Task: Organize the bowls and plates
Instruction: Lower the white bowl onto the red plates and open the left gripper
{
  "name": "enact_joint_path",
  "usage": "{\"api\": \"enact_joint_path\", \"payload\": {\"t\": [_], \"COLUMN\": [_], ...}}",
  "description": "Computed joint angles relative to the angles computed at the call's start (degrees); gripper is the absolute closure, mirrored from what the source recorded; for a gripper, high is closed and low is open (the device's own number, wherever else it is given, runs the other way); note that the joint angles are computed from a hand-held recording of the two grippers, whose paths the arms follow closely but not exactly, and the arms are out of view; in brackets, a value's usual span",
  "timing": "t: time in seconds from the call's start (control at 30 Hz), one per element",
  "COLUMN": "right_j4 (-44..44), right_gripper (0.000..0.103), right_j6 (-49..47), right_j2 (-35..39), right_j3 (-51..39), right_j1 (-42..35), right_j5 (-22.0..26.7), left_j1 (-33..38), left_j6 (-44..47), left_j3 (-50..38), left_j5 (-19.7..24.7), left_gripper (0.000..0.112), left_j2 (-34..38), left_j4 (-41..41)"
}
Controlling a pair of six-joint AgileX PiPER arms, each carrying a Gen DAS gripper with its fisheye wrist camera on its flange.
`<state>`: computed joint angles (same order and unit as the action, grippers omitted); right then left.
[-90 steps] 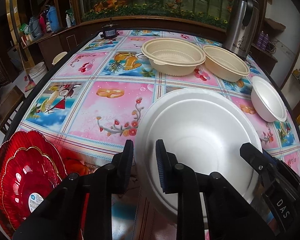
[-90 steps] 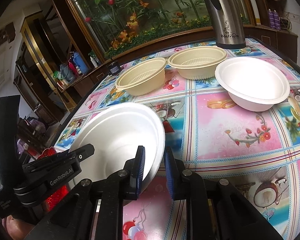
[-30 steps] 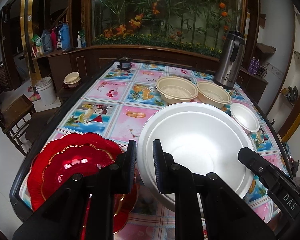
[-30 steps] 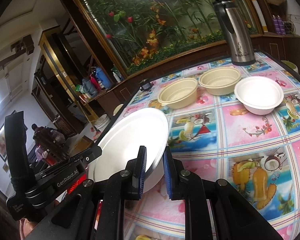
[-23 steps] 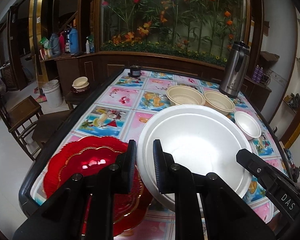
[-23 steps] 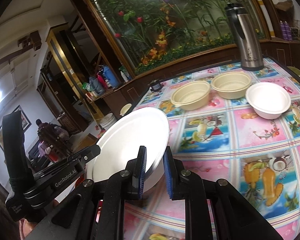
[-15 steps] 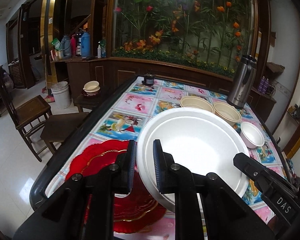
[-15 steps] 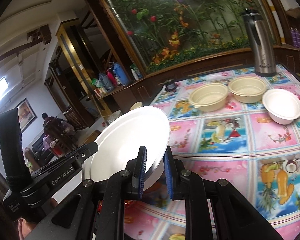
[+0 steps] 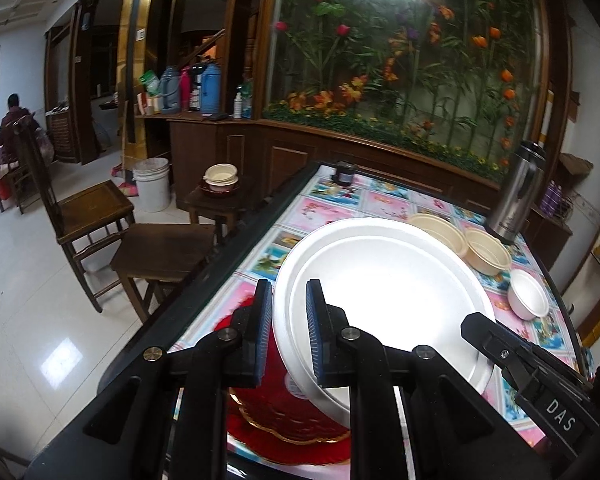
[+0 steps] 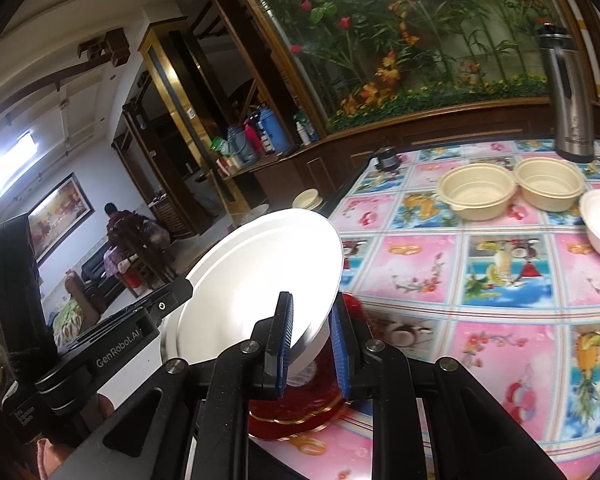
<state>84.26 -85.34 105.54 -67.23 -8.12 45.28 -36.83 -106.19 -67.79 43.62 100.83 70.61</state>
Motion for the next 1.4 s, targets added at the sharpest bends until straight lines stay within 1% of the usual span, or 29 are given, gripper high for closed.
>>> {"api": "enact_joint_path", "payload": {"t": [0.2,0.33,0.7,0.93,1.0,1.03,1.1,1.13,1.17,1.2,1.23,1.27,1.3,1.33,1.4], "right_j4": [-0.8,-2.2,-6.1,-5.5,-4.8,-4.3,-3.7,-3.2,-2.5,-1.8,-1.2,0.4,3.0,4.3,4.9], "right_gripper": [0.083,0.083,0.083,0.083,0.083,0.083,0.083,0.083,0.083,0.078,0.068,0.064,0.055,0.049,0.048], "right_j6": [0.7,2.5,5.7,3.5,1.7,0.4,-0.9,-1.9,-3.0,-4.5,-5.5,-7.4,-10.3,-11.5,-11.7], "right_j2": [1.1,3.3,9.3,10.7,10.6,10.6,10.7,10.6,10.2,9.8,9.5,9.2,8.8,8.9,9.1], "right_j3": [-1.6,-3.2,-5.7,-5.0,-4.3,-3.7,-3.3,-2.9,-2.4,-1.9,-1.7,-1.2,-0.6,-0.8,-1.4], "right_j1": [4.4,6.5,8.6,8.2,8.6,9.1,9.6,9.8,10.1,10.2,10.0,9.7,8.9,8.0,6.2], "right_j5": [-1.8,-2.5,-5.3,-7.4,-9.3,-10.7,-12.0,-13.0,-14.2,-15.0,-15.4,-15.6,-15.2,-14.3,-12.7], "left_j1": [2.8,4.6,7.2,7.2,7.3,7.3,7.4,7.6,7.8,8.2,8.5,8.6,8.6,8.6,9.0], "left_j6": [-1.9,-0.4,8.0,11.6,12.3,12.8,13.4,13.1,12.2,11.6,10.6,8.8,6.5,5.6,5.1], "left_j3": [2.6,2.5,-2.2,-4.2,-4.7,-5.1,-5.2,-5.2,-4.4,-4.0,-3.3,-2.6,-1.8,-1.5,-1.2], "left_j5": [-0.7,-1.5,-4.2,-5.3,-5.5,-5.1,-4.7,-4.5,-4.7,-4.9,-4.8,-4.5,-3.6,-2.9,-2.4], "left_gripper": [0.098,0.097,0.097,0.097,0.097,0.097,0.096,0.093,0.085,0.078,0.064,0.057,0.056,0.056,0.056], "left_j2": [-0.5,0.9,9.3,11.9,12.5,12.8,12.8,12.7,12.2,11.8,11.1,10.5,9.7,9.4,8.7], "left_j4": [0.3,-1.3,-10.5,-14.3,-15.2,-15.7,-16.1,-16.1,-15.5,-15.2,-14.8,-13.7,-11.9,-11.2,-10.9]}}
